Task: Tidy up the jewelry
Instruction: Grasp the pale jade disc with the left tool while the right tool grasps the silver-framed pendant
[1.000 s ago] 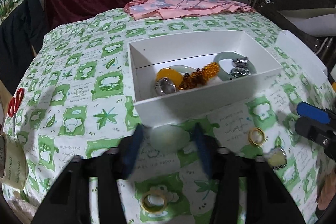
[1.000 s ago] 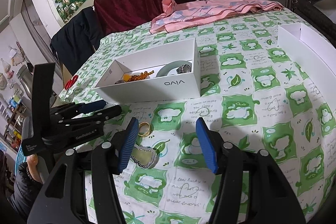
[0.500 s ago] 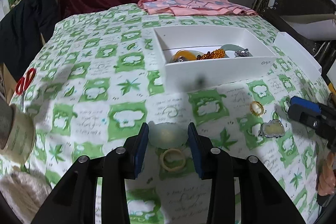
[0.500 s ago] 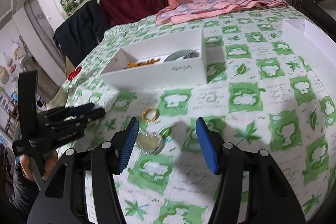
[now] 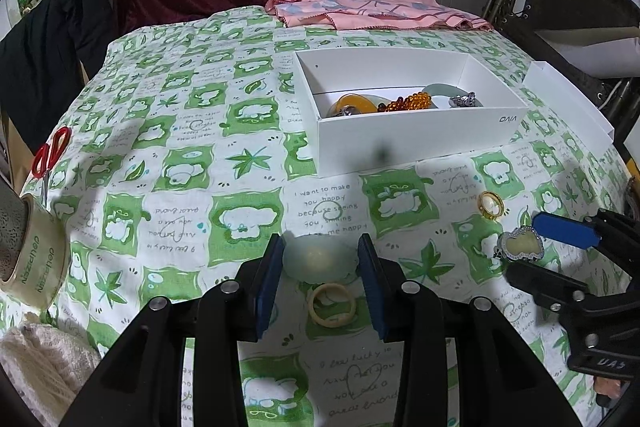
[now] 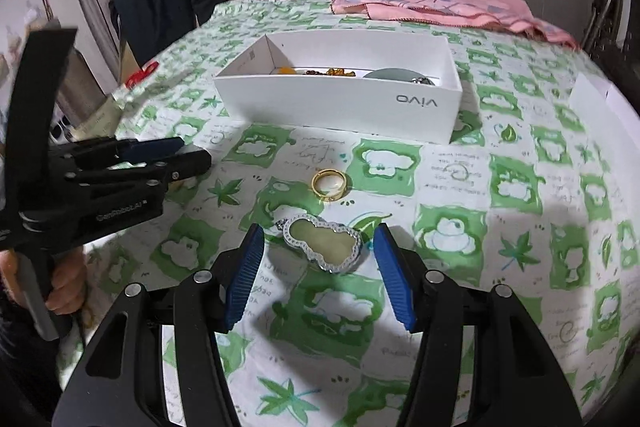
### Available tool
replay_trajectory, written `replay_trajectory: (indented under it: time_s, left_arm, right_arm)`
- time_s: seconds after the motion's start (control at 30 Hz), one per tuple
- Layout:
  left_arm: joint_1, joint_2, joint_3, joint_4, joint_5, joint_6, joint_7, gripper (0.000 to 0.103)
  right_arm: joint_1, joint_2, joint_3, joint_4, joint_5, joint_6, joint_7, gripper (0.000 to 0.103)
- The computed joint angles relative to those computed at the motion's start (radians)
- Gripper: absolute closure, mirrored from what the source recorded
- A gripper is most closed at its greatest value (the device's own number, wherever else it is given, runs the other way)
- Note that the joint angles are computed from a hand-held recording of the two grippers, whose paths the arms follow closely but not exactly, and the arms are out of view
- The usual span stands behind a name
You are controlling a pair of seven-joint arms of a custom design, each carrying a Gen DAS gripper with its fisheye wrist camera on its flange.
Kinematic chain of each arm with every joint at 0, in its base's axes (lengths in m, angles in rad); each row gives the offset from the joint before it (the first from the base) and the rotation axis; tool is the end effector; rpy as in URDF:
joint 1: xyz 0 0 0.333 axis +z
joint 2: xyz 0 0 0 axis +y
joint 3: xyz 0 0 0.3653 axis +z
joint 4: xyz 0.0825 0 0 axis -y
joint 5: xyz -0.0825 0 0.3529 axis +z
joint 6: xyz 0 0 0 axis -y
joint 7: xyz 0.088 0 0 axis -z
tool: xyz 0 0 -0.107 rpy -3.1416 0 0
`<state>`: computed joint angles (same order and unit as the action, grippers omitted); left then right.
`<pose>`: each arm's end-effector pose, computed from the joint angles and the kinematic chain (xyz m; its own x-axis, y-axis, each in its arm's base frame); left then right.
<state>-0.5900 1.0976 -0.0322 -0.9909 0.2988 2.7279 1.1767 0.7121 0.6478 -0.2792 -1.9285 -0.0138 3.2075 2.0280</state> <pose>0.6872 -0.4899 0.2888 -0.4241 -0.9056 0.0077 -0.7174 0.3308 -0.6132 0.6027 0.3145 0.2993 0.1361 -0.9850 -0.1065 -0.7911 -0.0433 -0.6101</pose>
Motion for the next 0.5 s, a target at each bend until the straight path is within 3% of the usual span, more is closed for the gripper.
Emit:
replay_trajectory:
  time_s: [0.03,0.07,0.1,0.4,0.5]
  left_arm:
    - [0.001,0.001,0.0,0.001,0.0,-0.001,0.001,0.065]
    - [0.002,0.001,-0.002,0.001,-0.001,-0.001,0.003,0.065]
    - [0.003,0.001,-0.003,0.002,-0.002,-0.001,0.005,0.065]
    - [0.003,-0.001,-0.007,-0.007,-0.005,0.016,0.008,0.065]
    - [0.003,-0.01,-0.003,-0.025,-0.008,0.037,-0.001,0.065]
  right_arm:
    - [0.046,0.007,-0.051,0.005,-0.001,-0.019,0.009,0.051]
    - [0.07,0.011,-0.079,0.007,-0.006,-0.029,0.017,0.062]
    - [0.064,0.007,-0.074,0.001,-0.015,-0.025,0.014,0.062]
    - [-0.124,-0.037,0.133,-0.077,0.023,0.111,-0.051,0.063]
    - [-0.146,-0.044,0.16,-0.097,0.06,0.158,-0.073,0.063]
